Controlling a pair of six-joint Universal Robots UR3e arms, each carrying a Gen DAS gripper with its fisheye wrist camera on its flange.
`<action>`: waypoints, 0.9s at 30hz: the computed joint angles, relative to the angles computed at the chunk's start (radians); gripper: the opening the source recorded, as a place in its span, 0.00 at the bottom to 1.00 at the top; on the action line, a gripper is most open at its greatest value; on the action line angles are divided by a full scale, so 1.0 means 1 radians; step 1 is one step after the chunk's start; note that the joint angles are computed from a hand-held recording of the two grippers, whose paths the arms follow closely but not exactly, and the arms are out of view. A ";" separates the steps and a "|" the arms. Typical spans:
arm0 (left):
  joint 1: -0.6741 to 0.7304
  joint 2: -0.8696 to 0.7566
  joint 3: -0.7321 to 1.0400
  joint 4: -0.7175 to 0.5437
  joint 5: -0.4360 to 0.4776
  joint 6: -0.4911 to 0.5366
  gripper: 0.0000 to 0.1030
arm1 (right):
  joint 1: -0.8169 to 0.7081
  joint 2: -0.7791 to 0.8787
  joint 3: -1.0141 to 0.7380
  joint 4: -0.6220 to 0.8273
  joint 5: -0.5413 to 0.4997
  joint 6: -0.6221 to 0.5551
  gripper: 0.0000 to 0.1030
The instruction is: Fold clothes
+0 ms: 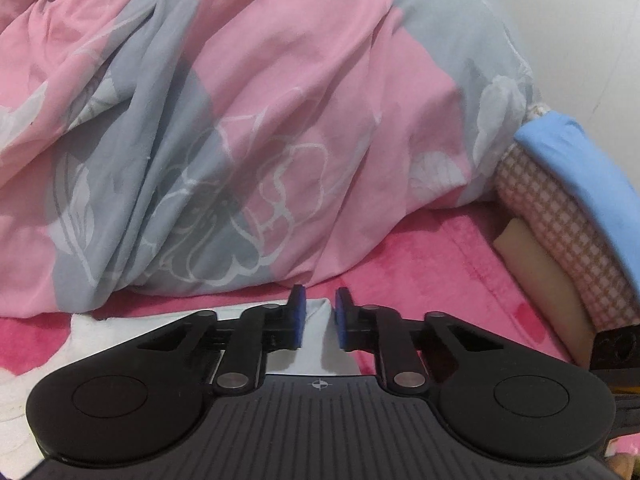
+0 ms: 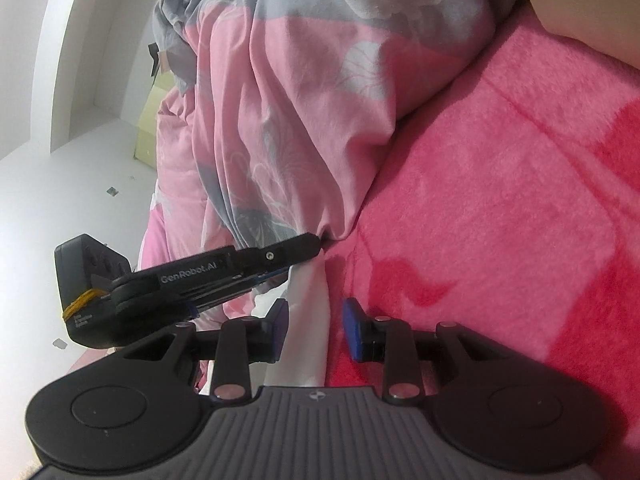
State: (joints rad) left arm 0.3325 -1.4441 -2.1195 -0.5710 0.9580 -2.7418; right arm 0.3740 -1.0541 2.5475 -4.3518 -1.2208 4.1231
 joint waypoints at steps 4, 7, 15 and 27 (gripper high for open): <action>0.056 0.053 -0.050 0.012 -0.036 0.011 0.04 | 0.006 -0.005 -0.009 0.013 -0.007 -0.002 0.30; 0.131 0.108 -0.079 -0.037 -0.091 0.048 0.03 | 0.017 -0.023 -0.025 0.054 -0.022 -0.015 0.31; 0.254 0.142 -0.128 -0.127 -0.218 0.115 0.03 | 0.149 -0.131 -0.184 0.391 -0.123 -0.191 0.32; 0.303 0.113 -0.157 -0.149 -0.314 0.198 0.03 | 0.150 -0.131 -0.206 0.448 -0.095 -0.220 0.27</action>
